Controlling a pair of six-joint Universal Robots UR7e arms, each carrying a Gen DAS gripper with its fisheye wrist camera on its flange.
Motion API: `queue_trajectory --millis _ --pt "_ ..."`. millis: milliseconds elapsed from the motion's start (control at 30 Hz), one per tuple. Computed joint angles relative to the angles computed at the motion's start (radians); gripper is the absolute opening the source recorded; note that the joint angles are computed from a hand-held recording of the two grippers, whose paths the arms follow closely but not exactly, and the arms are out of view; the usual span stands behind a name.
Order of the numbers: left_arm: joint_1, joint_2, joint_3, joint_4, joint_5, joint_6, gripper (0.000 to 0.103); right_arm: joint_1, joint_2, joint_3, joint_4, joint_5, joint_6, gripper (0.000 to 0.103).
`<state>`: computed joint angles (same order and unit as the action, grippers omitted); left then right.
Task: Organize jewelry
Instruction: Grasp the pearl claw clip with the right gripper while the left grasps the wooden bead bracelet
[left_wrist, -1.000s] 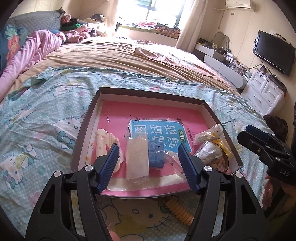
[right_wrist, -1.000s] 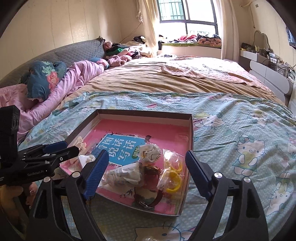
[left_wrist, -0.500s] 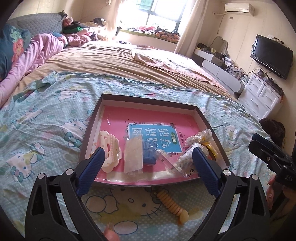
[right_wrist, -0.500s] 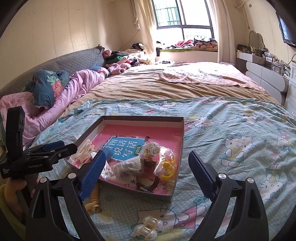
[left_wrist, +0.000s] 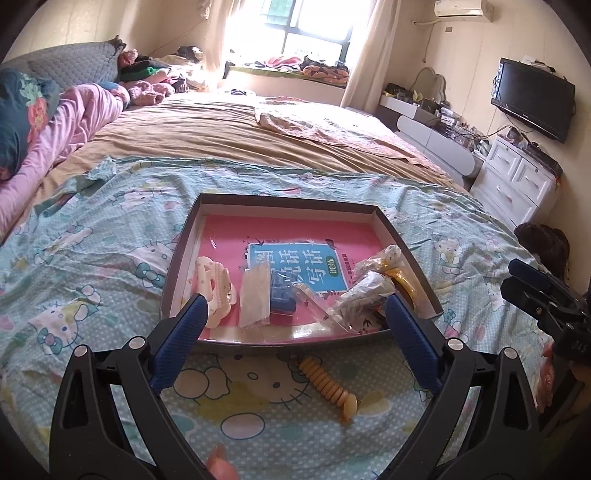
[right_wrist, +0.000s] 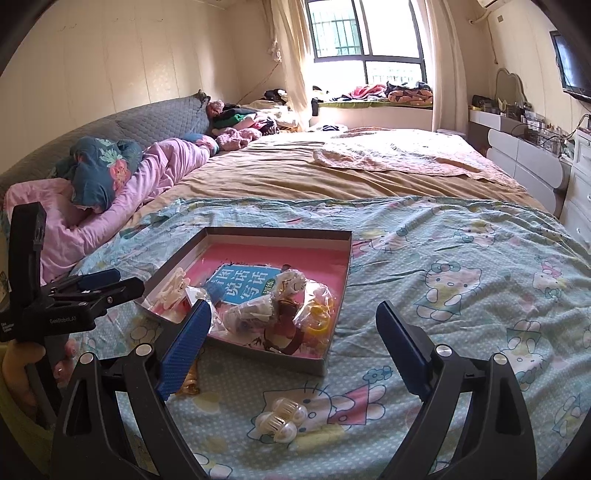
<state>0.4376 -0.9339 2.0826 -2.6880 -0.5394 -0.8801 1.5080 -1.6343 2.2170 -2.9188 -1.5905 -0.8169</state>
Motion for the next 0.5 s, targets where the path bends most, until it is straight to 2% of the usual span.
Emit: queue_trajectory --millis 267,500 --pt "-0.008 0.0 0.002 0.072 -0.024 -0.056 0.09 -0.015 -0.027 0.028 0.032 -0.018 -0.045 0.09" --pt "-0.006 -0.001 0.024 0.108 -0.081 -0.117 0.09 -0.02 -0.024 0.052 0.074 -0.063 -0.095 0.09"
